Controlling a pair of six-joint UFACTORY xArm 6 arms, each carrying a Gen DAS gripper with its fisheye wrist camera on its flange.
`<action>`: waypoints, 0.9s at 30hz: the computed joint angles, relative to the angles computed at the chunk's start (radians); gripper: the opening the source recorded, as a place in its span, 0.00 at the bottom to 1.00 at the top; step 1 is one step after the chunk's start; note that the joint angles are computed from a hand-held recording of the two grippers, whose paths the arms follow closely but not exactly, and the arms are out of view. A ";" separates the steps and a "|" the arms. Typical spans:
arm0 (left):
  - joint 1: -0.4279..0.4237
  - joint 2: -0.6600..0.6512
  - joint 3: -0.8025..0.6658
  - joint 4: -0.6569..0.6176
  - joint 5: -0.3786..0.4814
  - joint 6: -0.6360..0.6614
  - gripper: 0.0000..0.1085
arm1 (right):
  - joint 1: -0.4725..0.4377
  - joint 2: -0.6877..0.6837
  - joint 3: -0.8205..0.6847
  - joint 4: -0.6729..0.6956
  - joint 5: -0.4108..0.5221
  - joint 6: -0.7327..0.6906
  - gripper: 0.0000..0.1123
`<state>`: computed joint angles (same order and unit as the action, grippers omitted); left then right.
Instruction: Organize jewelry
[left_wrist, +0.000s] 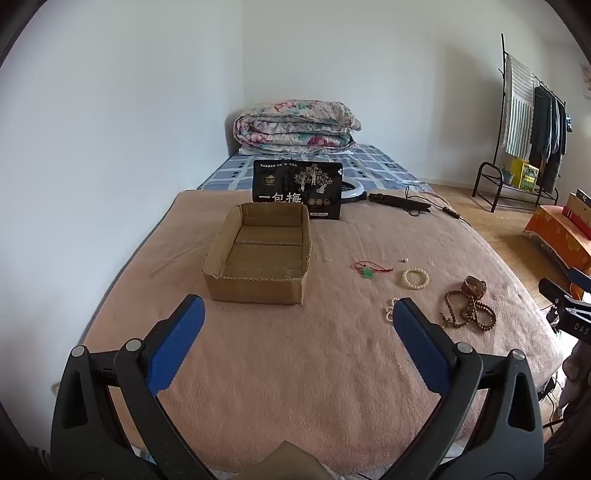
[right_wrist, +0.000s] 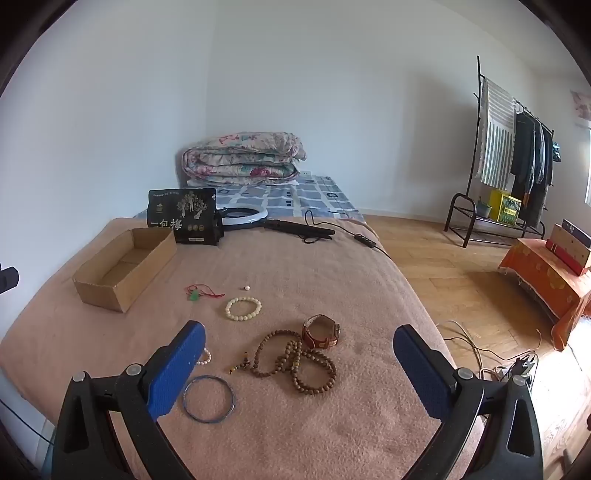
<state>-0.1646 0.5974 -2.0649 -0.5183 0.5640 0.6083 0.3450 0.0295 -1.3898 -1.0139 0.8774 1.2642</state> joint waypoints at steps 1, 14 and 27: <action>0.000 -0.001 0.000 0.001 0.001 0.000 0.95 | -0.001 -0.001 0.000 0.004 -0.003 -0.002 0.92; -0.001 0.008 -0.032 0.012 0.013 -0.015 0.95 | -0.007 0.001 -0.002 0.016 -0.019 -0.007 0.91; 0.001 0.015 -0.051 0.014 0.022 -0.019 0.95 | -0.010 0.008 -0.006 0.024 -0.029 -0.012 0.92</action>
<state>-0.1632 0.6121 -2.1154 -0.5039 0.5859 0.5889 0.3354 0.0377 -1.3962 -0.9900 0.8485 1.2518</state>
